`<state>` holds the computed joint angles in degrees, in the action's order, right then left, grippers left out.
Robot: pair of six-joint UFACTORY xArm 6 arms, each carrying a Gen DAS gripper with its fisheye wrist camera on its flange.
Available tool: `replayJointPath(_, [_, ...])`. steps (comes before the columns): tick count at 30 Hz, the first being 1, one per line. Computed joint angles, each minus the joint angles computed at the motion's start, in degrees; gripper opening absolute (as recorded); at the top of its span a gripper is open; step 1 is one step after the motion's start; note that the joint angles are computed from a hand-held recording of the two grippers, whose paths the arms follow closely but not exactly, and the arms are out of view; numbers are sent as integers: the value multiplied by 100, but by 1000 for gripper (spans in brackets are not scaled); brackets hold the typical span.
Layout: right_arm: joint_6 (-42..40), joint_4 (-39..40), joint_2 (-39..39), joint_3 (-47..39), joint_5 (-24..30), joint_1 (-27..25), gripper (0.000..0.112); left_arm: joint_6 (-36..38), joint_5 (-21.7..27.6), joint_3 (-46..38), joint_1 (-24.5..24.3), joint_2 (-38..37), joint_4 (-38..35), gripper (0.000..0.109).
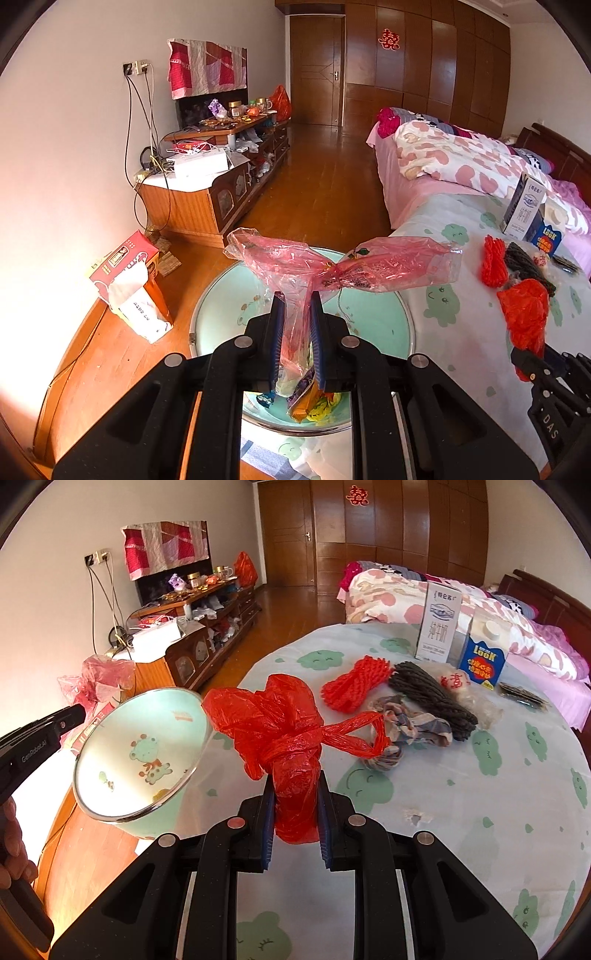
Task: Collect trash
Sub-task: 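Carry the pink wrapper and red bag over the blue bin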
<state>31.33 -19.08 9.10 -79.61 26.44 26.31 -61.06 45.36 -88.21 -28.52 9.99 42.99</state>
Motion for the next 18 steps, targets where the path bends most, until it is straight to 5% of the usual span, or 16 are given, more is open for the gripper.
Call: replayJointPath(18, [-919, 894, 1052, -1571, 454, 470, 21, -161, 280, -112, 291, 129, -258, 14])
